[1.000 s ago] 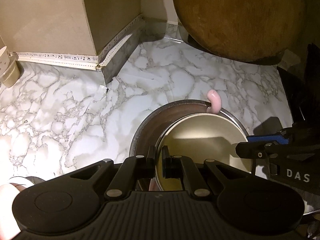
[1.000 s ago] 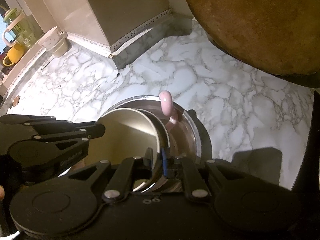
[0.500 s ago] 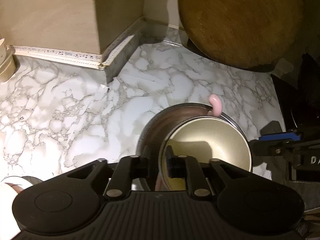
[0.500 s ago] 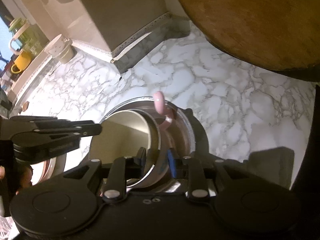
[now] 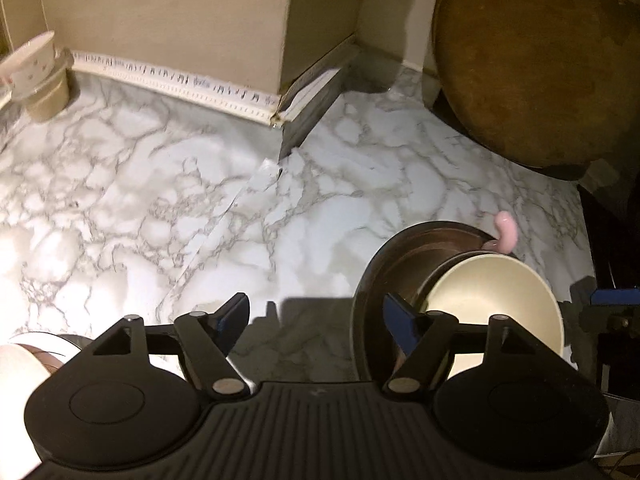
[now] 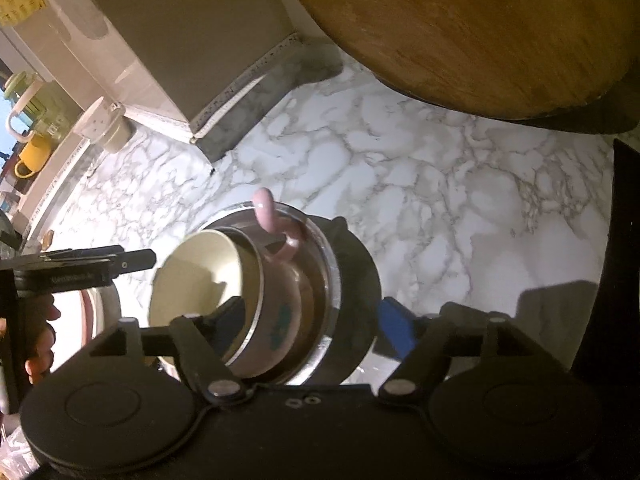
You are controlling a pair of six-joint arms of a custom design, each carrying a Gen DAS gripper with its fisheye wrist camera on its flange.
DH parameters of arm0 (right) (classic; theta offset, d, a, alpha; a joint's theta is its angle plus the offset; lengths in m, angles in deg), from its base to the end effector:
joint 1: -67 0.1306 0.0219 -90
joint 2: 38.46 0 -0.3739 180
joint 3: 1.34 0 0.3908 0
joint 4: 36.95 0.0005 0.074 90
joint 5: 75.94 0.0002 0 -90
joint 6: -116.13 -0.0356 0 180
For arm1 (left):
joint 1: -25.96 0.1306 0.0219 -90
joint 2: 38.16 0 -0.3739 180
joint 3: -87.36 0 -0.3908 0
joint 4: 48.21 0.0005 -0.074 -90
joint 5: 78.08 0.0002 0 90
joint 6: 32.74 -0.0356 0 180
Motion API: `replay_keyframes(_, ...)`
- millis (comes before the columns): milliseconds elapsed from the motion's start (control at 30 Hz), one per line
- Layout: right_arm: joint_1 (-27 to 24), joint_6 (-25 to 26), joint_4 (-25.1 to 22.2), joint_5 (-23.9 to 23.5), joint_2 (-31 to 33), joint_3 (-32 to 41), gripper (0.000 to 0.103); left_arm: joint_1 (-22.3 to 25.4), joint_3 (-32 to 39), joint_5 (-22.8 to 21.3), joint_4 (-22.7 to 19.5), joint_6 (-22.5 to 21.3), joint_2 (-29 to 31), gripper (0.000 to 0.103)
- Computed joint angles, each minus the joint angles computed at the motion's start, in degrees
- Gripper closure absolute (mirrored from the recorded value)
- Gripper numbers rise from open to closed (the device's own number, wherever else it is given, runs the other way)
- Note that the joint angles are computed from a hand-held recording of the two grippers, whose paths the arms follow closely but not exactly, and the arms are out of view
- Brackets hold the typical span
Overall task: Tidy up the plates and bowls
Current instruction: 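Open both grippers and release the cream bowl, then close both grippers on the rim of the pink handled pot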
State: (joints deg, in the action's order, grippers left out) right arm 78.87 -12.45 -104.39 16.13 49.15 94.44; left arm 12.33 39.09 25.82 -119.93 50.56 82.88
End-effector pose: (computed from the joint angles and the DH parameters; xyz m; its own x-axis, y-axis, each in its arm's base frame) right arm 0.4397 0.0906 0.4654 -0.7745 0.4740 -0.4188 0.3780 0.8778 0.2944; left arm 0.6306 -0.1622 0.4284 -0.8045 0.3116 -0.5056 0.4387 0.8857 -0.1522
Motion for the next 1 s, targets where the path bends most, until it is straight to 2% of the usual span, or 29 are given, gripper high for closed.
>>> replay_keyframes(200,0.05,0.43,-0.07,3.15,0.34,-1.76,0.021,0.7,-0.41,0.87,-0.04,0.45,1.17,0.029)
replay_keyframes(333,-0.86,0.07,2.23,1.14,-0.35,-4.05,0.022,1.0,-0.06,2.8,-0.04,1.06,2.15,0.029)
replay_keyframes(400,-1.29,-0.23,2.89,-0.37,-0.35,-4.73,0.028,0.89,0.14,3.0,-0.07,0.83,2.54,0.03)
replay_keyframes(533,-1.64,-1.62,3.91,-2.6,-0.06,-5.66,0.046,0.61,1.23,3.68,-1.32,0.46,3.58,0.031)
replay_keyframes(600,-1.6,-2.34,4.29,-3.38,0.03,-5.96,0.05,0.67,1.83,4.76,-2.18,0.98,4.12,0.031)
replay_keyframes(700,-1.47,-3.17,5.12,-4.3,-0.1,-6.44,0.059,0.84,3.8,6.29,-4.61,2.37,5.47,0.053)
replay_keyframes(800,-1.4,-4.15,5.84,-4.77,-0.45,-6.89,0.073,1.09,5.08,8.61,-6.02,3.68,6.2,0.068)
replay_keyframes(933,-1.39,-4.46,5.91,-5.35,-0.59,-6.72,0.087,0.75,5.57,8.79,-6.85,3.9,6.21,0.08)
replay_keyframes(1000,-1.26,-4.54,5.35,-5.06,-0.41,-6.34,0.09,0.74,5.96,9.48,-7.6,4.18,6.31,0.087)
